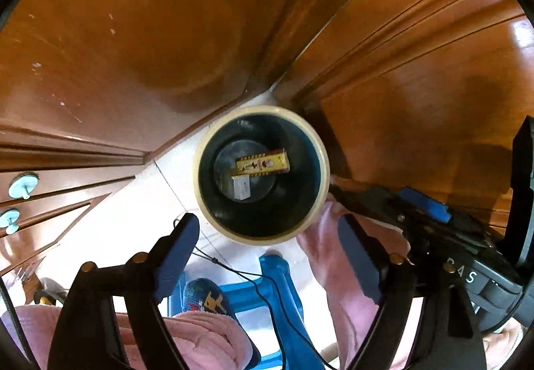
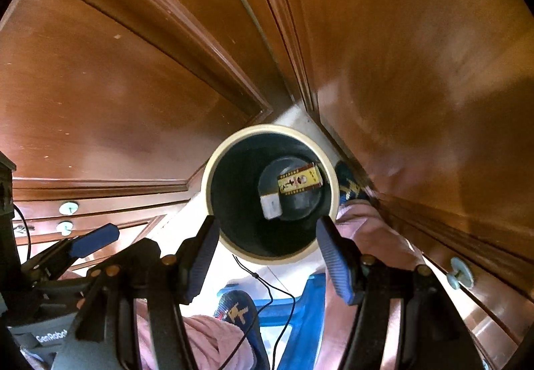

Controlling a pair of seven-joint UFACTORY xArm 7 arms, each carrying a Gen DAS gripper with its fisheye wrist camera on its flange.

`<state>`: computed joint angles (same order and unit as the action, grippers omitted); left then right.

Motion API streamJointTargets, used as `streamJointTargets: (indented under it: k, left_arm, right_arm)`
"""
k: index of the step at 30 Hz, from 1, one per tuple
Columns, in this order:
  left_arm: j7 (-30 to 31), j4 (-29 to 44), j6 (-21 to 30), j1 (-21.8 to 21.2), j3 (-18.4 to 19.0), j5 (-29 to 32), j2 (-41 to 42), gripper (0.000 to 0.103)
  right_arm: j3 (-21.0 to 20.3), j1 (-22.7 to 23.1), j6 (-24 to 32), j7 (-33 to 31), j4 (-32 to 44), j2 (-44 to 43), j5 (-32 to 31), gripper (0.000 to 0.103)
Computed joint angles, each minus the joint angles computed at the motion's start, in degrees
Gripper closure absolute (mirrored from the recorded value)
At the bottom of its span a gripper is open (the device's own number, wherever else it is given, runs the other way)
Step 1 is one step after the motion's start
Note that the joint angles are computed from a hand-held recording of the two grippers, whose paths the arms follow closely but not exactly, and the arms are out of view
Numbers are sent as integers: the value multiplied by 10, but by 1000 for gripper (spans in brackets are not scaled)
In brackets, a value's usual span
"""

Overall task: Collect trash
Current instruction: 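Carry both boxes down over the black bin and open both tools, then raise both tools back up to the countertop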

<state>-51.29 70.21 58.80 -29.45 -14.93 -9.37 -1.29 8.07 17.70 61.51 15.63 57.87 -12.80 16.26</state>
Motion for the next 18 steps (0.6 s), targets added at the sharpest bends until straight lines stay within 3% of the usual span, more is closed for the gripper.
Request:
streamJointTargets:
  k: [10, 18]
  left_arm:
    - [-22, -7, -5, 0, -19, 83, -81, 13]
    - [-44, 56, 11, 17, -46, 162, -143, 10]
  right_arm:
    - [3, 5, 19, -14, 27, -52, -18, 42]
    - [10, 9, 33, -32, 72, -100, -40, 42]
